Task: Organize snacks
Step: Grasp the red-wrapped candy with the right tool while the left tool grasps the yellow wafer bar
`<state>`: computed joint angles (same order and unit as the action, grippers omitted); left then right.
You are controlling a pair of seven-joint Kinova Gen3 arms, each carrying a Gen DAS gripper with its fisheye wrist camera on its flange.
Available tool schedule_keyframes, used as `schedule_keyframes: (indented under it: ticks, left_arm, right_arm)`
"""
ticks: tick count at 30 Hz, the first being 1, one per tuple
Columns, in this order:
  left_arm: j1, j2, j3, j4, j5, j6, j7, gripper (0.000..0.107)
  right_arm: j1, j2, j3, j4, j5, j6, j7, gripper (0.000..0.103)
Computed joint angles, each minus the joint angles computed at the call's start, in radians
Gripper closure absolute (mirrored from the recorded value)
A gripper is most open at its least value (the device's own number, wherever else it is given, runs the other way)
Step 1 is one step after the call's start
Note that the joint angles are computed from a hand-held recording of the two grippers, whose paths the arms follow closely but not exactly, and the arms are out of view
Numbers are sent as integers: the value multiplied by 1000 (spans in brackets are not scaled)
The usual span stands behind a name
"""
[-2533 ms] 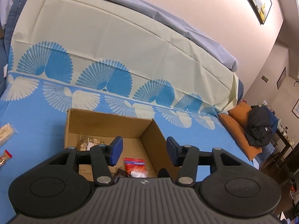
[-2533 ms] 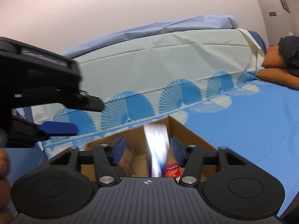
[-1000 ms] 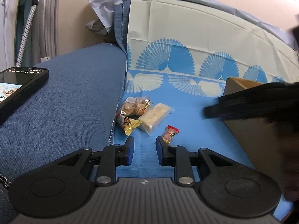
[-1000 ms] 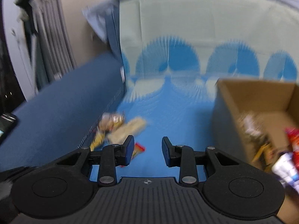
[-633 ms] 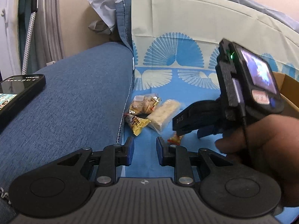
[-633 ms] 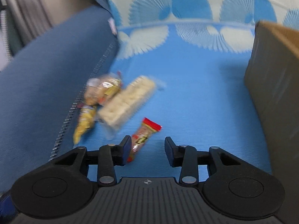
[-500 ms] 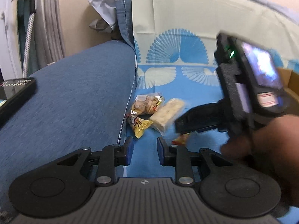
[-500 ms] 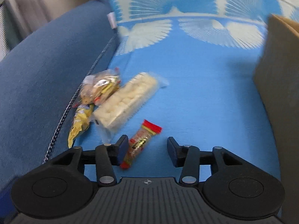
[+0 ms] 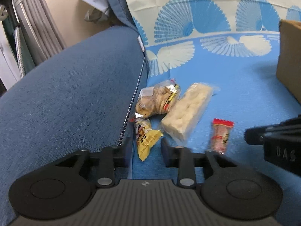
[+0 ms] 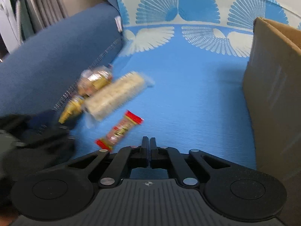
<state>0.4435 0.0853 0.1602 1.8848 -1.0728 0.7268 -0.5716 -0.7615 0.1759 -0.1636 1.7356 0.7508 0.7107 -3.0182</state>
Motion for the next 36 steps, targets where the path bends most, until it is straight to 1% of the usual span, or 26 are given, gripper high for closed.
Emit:
schedule_keyframes:
  ticks: [1,2,3,4,5,6,8,9,10,11,12,13,14,17,19,21,23,25,26,28,29,30,32,33,34,36]
  left_arm:
    - [-5,-3,-2,-3,16,3,-7,100]
    - [-10,-16,-12,3,36,-10,-18,102]
    - [-29,-44,-10,19,65,-39,-45,103]
    - [-39,-64,-7,33,79,-57,-63,103]
    - [-65,-95,14,50,107,-70,-90,103]
    - [-76,-127,16,65,148,-87,-116,103]
    - [-43,-187,-30,89,229,-96,-153,103]
    - [1,-218,-76,101,270,-92,-172,103]
    - [29,-248,-107,114,310,-92,-198,103]
    - [50,-276,-135,128,351,-99,-229,103]
    - [60,-299,-151,136,392,-102,-263,103]
    - [88,-328,-186,146,432,-114,-293,103]
    - [127,-349,-232,147,473,-127,-322,103]
    - [247,-396,-371,152,595,-143,-413,103]
    - [328,-425,-464,156,676,-152,-491,103]
    - [409,-447,-554,149,758,-146,-572,103]
    - [436,-460,-596,139,839,-123,-650,103]
    - [471,-466,-643,119,920,-75,-727,103]
    - [473,-467,-656,113,961,-54,-766,103]
    - [433,-469,-648,108,1039,-26,-847,103]
    - [427,-467,-657,101,1079,-5,-888,102]
    - [416,-460,-662,90,1120,26,-928,99]
    - [363,-442,-649,77,1197,76,-1010,83]
    - [326,-439,-632,80,1234,83,-1050,66]
    - [279,-440,-608,87,1271,79,-1091,56]
    - [187,-437,-551,99,1322,67,-1141,52]
  right_arm:
    - [4,-3,1,-1,-5,-15,-5,99]
    - [17,-3,2,-5,-24,-42,-1,95]
    - [26,0,4,-10,-38,-65,4,87]
    - [32,6,6,-20,-50,-80,14,83]
    - [34,17,7,-37,-64,-79,33,73]
    - [37,31,6,-60,-88,-70,60,62]
    - [42,58,9,-99,-143,-59,114,53]
    - [52,75,-4,-124,-169,-43,147,53]
    - [45,95,-5,-153,-181,-10,177,53]
    - [19,111,8,-179,-177,30,201,54]
    - [-26,126,36,-204,-156,70,225,63]
    - [-52,140,49,-225,-139,106,238,75]
    - [-68,142,56,-231,-130,126,246,85]
    - [-74,110,51,-197,-122,136,234,86]
    - [-92,87,45,-180,-98,181,229,86]
    - [-96,48,25,-153,-91,205,230,86]
    - [-110,1,-9,-125,-72,244,240,86]
    - [-106,-46,-47,-102,-83,266,258,86]
    - [-106,-70,-68,-95,-93,283,267,86]
    - [-109,-113,-114,-81,-110,319,286,86]
    - [-113,-133,-137,-75,-113,342,290,86]
    - [-118,-151,-160,-70,-115,365,281,86]
    - [-119,-187,-199,-50,-125,381,231,86]
    - [-118,-198,-218,-39,-124,383,196,86]
    - [-118,-204,-238,-29,-117,388,155,86]
    - [-121,-195,-265,-17,-93,395,100,86]
